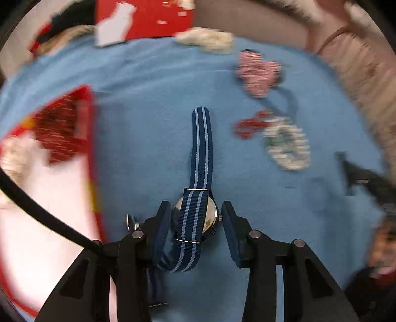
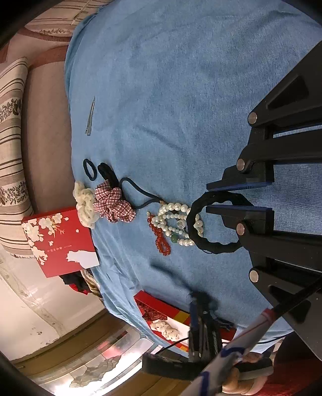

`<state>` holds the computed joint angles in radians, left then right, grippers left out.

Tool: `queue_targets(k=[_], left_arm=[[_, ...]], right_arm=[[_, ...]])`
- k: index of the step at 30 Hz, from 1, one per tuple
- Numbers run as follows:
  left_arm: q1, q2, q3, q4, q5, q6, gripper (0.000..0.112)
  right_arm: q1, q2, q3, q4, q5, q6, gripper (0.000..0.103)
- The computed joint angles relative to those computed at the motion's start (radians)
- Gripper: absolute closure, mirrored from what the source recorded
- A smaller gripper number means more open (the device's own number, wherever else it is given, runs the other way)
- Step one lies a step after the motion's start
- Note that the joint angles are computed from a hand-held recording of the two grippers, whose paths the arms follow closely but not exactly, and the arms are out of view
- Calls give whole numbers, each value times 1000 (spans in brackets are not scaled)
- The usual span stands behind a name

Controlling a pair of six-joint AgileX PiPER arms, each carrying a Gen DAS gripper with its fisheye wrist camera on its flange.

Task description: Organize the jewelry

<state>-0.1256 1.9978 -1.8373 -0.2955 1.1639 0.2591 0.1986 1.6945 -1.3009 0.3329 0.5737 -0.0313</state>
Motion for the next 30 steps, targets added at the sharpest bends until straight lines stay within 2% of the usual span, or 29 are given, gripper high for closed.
queue_targets(k=[2, 5, 8, 10, 13, 17, 21, 24, 26, 28, 30], left_arm=[[8, -6, 29, -160, 24, 68, 72], [5, -7, 52, -250, 26, 70, 72], [-21, -29, 79, -155, -40, 1, 71], [-7, -26, 76, -157, -54, -24, 70], [35, -34, 93, -163, -107, -83, 60], [61, -32, 93, -92, -184, -184, 61], [52, 7, 41, -51, -183, -215, 62], [19, -23, 58, 4, -211, -210, 61], [21, -52, 83, -14, -237, -166, 49], [12, -53, 84, -20, -242, -129, 42], [-8, -43, 74, -10, -213, -85, 42]], right_arm=[[-4, -6, 8, 10, -5, -11, 91], [-7, -11, 15, 8, -9, -13, 91], [-12, -16, 25, -2, -8, -8, 91], [-19, -15, 26, -8, -6, -1, 91], [-34, -6, 22, 3, 3, 0, 91], [-42, -1, 24, 22, 10, -9, 91], [-28, 1, 24, -2, 3, 3, 91], [-21, 7, 16, -12, 3, 7, 91], [-20, 10, 14, -6, 4, -1, 91], [-21, 15, 12, 1, 10, -10, 91], [-19, 21, 13, 13, 15, -20, 91]])
